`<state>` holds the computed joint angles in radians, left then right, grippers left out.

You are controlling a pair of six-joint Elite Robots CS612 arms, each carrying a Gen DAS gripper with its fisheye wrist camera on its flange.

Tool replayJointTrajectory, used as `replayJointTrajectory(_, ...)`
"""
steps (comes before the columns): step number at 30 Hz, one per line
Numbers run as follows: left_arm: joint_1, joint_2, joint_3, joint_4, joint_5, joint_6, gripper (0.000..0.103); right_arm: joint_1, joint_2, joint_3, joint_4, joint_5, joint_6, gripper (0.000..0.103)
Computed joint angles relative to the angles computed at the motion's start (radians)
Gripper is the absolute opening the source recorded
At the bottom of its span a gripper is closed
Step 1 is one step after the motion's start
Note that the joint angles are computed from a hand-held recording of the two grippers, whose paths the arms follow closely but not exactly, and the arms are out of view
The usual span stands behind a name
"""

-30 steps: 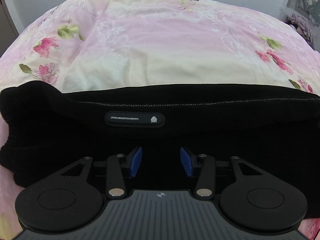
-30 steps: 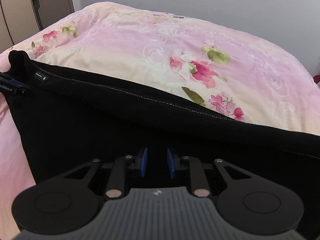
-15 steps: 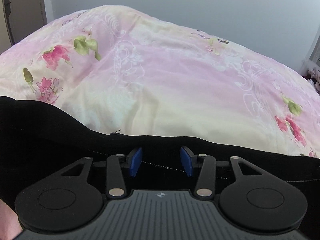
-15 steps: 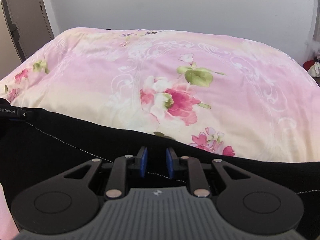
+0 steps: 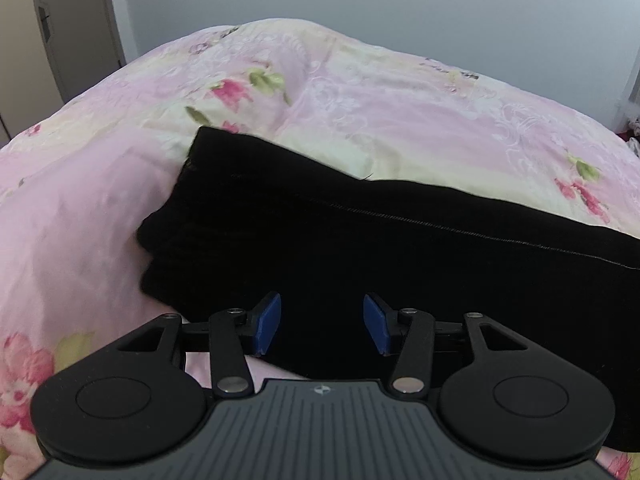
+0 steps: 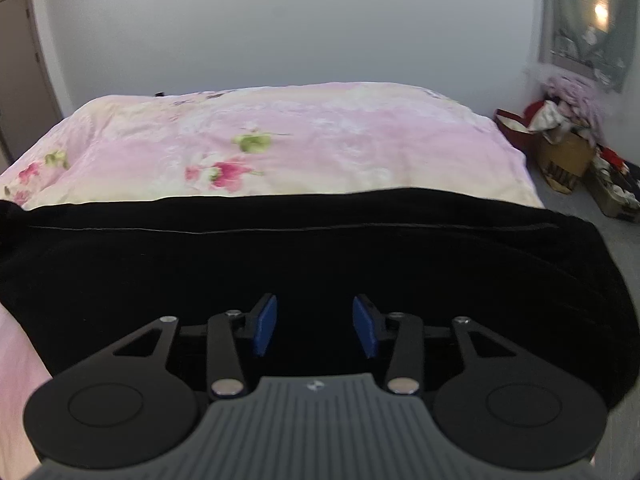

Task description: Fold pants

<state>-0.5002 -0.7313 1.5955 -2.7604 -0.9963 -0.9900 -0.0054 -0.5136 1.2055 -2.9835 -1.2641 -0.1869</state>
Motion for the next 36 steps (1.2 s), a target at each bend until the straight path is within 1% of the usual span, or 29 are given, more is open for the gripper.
replayJointTrajectory(3,0.001,-0.019,0.029,0.052,-0.012,-0.094,0.057,-0.053,-0.029,0.06,-0.053,-0.037,0.092,0.046)
replayJointTrajectory(4,0.0,-0.023,0.041,0.057,-0.015,-0.132,0.057,-0.071,-0.037,0.075,-0.061,-0.036,0.129,0.047)
replayJointTrajectory(7,-0.001,-0.035,0.08,0.056,-0.03,-0.249,0.057,-0.124,-0.05,0.113,-0.046,-0.017,0.256,0.05)
replayJointTrajectory(9,-0.003,-0.036,0.1,0.034,-0.035,-0.303,0.057,-0.153,-0.049,0.129,-0.033,0.01,0.337,0.051)
replayJointTrajectory(10,-0.004,-0.037,0.105,0.033,-0.035,-0.327,0.057,-0.164,-0.043,0.136,-0.042,0.029,0.386,0.053)
replayJointTrajectory(11,-0.006,-0.037,0.111,0.027,-0.035,-0.35,0.057,-0.174,-0.035,0.137,-0.054,0.052,0.436,0.061)
replayJointTrajectory(12,-0.006,-0.039,0.12,0.009,-0.039,-0.369,0.057,-0.182,-0.024,0.135,-0.073,0.081,0.488,0.066)
replayJointTrajectory(14,-0.006,-0.041,0.133,-0.018,-0.047,-0.398,0.057,-0.193,0.01,0.116,-0.121,0.139,0.621,0.07)
replayJointTrajectory(16,-0.006,-0.046,0.147,-0.038,-0.054,-0.425,0.058,-0.193,0.043,0.084,-0.133,0.175,0.751,0.07)
replayJointTrajectory(17,-0.005,-0.048,0.152,-0.042,-0.052,-0.434,0.058,-0.194,0.058,0.072,-0.143,0.193,0.801,0.071)
replayJointTrajectory(18,-0.006,-0.051,0.158,-0.045,-0.046,-0.447,0.058,-0.193,0.077,0.053,-0.155,0.214,0.849,0.071)
replayJointTrajectory(20,-0.005,-0.054,0.17,-0.06,-0.031,-0.471,0.058,-0.19,0.105,0.03,-0.199,0.232,0.912,0.071)
replayJointTrajectory(23,0.002,-0.053,0.181,-0.07,-0.021,-0.533,0.058,-0.184,0.136,0.0,-0.243,0.238,0.978,0.071)
replayJointTrajectory(25,0.011,-0.048,0.189,-0.088,-0.023,-0.583,0.058,-0.177,0.148,-0.013,-0.255,0.221,1.02,0.071)
replayJointTrajectory(26,0.016,-0.045,0.191,-0.094,-0.026,-0.606,0.058,-0.173,0.15,-0.016,-0.253,0.201,1.025,0.069)
replayJointTrajectory(27,0.02,-0.041,0.195,-0.107,-0.025,-0.624,0.058,-0.166,0.148,-0.019,-0.238,0.172,1.007,0.064)
replayJointTrajectory(28,0.023,-0.037,0.199,-0.129,-0.022,-0.632,0.058,-0.162,0.144,-0.021,-0.228,0.152,0.983,0.062)
replayJointTrajectory(29,0.026,-0.033,0.201,-0.145,-0.021,-0.635,0.058,-0.158,0.137,-0.018,-0.226,0.13,0.957,0.057)
replayJointTrajectory(30,0.031,-0.026,0.205,-0.174,-0.018,-0.644,0.058,-0.154,0.131,-0.015,-0.229,0.114,0.94,0.051)
replayJointTrajectory(32,0.037,-0.013,0.21,-0.218,-0.009,-0.676,0.058,-0.146,0.114,0.001,-0.271,0.072,0.923,0.043)
replayJointTrajectory(34,0.043,-0.001,0.211,-0.245,0.004,-0.716,0.058,-0.131,0.102,0.002,-0.327,0.007,0.892,0.039)
replayJointTrajectory(36,0.048,0.007,0.207,-0.244,0.006,-0.731,0.058,-0.114,0.093,-0.02,-0.315,-0.058,0.852,0.036)
